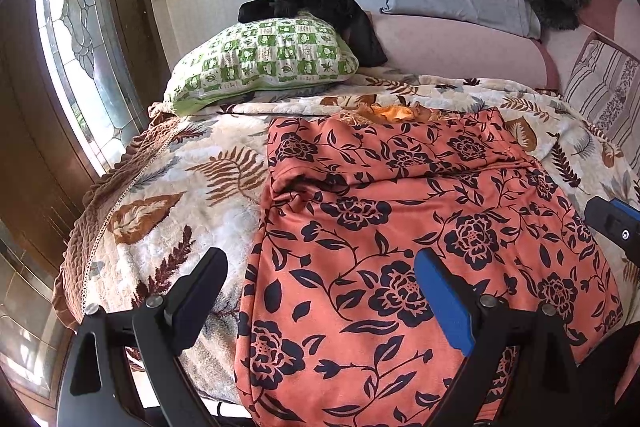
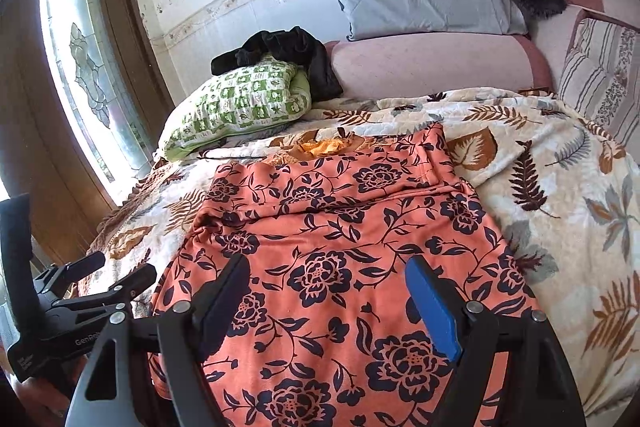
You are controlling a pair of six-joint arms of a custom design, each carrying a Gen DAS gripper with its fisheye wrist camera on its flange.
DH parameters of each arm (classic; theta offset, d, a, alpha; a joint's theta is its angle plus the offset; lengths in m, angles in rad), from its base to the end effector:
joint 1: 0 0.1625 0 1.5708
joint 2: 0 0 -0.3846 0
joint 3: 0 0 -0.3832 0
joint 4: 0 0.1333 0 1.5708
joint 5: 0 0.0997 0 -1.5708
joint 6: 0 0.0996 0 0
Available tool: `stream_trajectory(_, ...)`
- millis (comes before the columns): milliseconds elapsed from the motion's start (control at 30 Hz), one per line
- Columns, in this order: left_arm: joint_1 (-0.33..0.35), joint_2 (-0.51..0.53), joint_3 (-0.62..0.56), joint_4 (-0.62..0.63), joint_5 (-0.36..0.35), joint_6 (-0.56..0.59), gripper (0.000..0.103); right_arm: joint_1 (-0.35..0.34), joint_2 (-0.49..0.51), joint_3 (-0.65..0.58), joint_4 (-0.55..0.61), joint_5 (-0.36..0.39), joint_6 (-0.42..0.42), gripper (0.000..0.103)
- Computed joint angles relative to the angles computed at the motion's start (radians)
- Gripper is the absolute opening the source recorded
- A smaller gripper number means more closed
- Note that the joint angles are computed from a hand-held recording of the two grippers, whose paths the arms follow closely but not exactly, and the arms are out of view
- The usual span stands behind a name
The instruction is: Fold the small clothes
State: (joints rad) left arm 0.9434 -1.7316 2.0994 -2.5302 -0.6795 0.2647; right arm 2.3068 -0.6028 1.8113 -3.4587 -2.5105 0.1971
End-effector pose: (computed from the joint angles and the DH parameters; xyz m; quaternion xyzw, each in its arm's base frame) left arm -0.0722 -0.4586 0.4080 0.2590 0.8329 -0.3331 0.3581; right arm 0.4199 -0.3848 0.0392 0.0784 -0.8505 0.4574 0.2476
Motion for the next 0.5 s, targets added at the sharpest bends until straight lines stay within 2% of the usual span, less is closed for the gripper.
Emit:
stream_trajectory(333, 0.016, 0.012, -0.002, 0.008, 0.004, -0.002, 0.095, -0.019, -0.03, 0.037, -0.003, -0.004, 0.027, 0.083)
stream_trajectory(500, 0.028, 0.014, 0.002, 0.019, 0.006, -0.004, 0.095, -0.049, -0.077, 0.09, 0.004, 0.012, 0.081, 0.083)
